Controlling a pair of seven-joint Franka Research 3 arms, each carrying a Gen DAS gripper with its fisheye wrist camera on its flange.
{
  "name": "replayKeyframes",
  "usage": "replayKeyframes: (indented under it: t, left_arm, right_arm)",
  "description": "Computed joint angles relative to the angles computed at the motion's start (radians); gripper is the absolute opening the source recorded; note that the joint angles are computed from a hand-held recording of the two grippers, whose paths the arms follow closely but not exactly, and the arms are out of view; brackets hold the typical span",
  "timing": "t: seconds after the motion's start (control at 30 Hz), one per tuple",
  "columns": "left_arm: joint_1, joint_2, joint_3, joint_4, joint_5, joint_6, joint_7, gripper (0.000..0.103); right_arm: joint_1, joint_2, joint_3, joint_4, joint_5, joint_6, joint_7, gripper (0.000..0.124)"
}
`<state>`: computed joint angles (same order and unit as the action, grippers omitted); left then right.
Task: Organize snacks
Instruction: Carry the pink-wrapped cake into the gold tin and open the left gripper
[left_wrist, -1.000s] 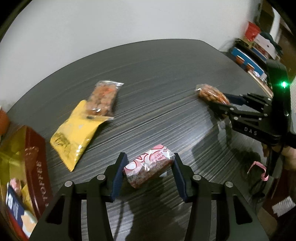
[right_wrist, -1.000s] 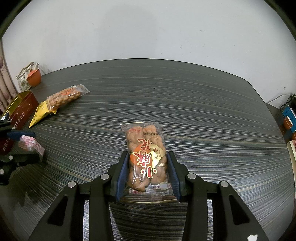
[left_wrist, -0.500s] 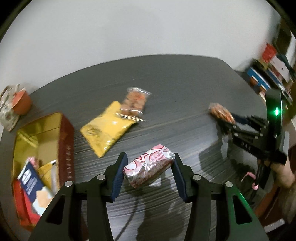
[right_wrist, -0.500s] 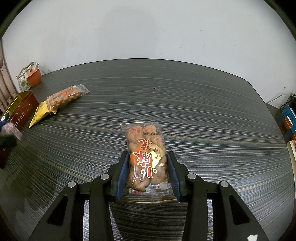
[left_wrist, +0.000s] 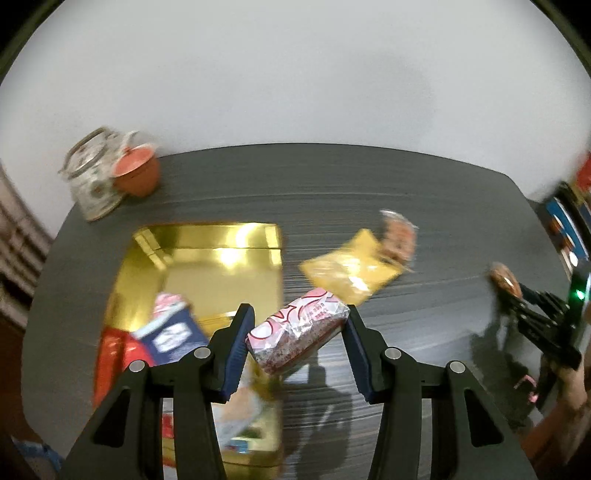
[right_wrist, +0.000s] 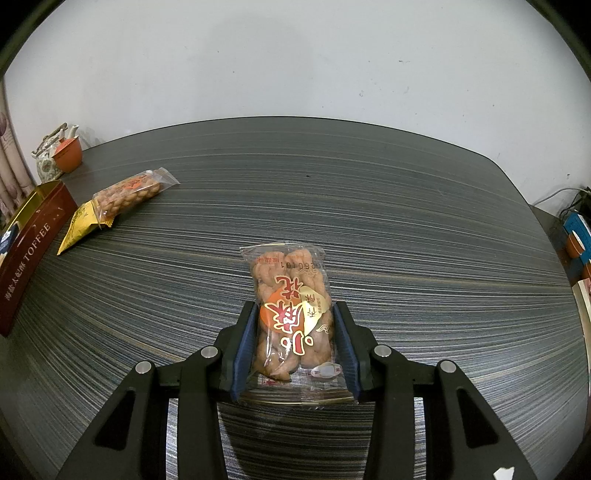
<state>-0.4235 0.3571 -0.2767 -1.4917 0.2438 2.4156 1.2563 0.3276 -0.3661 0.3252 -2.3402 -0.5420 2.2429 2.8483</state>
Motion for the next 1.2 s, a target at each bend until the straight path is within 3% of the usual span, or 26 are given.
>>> replayKeyframes:
  t: [0.23,0.63,1.2]
  left_arm:
    - [0.019,-0.010,0.033,-0.020,0.041,-0.018,-0.056,0.049]
    - [0.046,0.035,0.040,0.005,0.047,-0.056,-0.074,0.049]
    - [0.023,0.088,0.051,0.081,0.075,-0.111,-0.056,0.047]
  right_arm:
    - [0.000,0.001,-0.001,0.000,-0.001,0.000,-0.001,0.038]
    - [-0.003,-0.009,-0.001,-0.005,0.003,-0.005,-0.004,0.040]
    - [-0.005,-0.010,0.001,-0.006,0.003,-0.004,-0.004,0.041]
